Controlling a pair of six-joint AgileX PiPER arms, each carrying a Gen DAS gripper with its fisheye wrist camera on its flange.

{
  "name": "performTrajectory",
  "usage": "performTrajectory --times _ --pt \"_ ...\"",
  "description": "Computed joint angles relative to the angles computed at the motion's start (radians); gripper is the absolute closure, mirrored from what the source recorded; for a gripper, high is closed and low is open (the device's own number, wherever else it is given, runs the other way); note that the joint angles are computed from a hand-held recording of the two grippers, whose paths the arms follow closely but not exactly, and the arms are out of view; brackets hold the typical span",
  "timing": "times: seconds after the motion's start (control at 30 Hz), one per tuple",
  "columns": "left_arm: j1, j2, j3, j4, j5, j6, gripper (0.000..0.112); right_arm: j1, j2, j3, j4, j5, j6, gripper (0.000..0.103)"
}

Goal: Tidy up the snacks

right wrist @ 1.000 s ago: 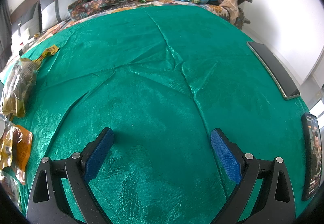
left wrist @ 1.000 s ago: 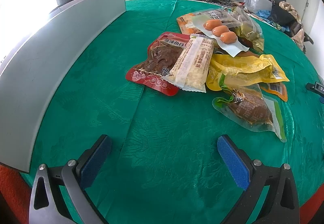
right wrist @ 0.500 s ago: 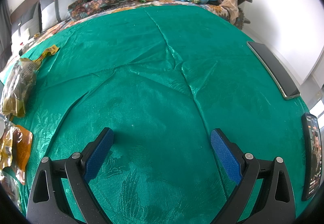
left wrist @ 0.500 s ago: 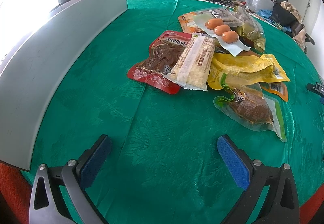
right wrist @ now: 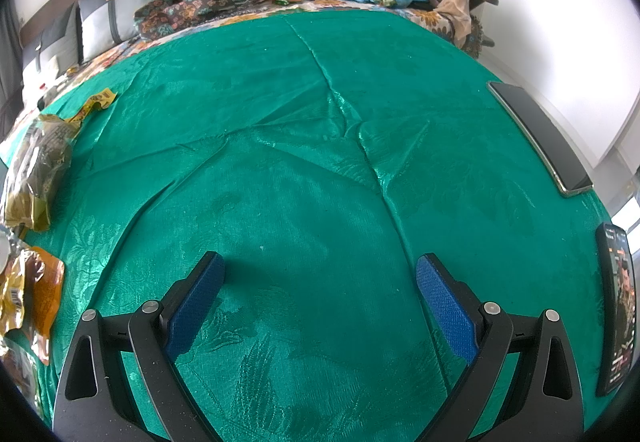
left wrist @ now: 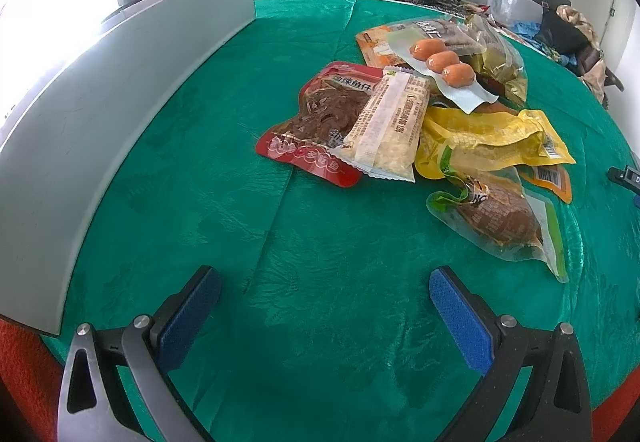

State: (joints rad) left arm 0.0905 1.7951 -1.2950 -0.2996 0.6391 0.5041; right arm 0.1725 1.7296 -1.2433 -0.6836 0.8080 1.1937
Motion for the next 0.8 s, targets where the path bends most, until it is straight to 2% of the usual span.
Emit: performTrajectory --times 0.57,0.8 --pt "-0.001 0.000 0.002 0.000 -0.008 -0.004 0.009 0.001 -0.004 0.006 -0.001 -0.001 0.003 0.005" --pt "0.000 -0.010 0.025 -0.016 -0.034 0.013 0.009 0.001 -0.004 0.005 -0.001 0.000 0.002 0.005"
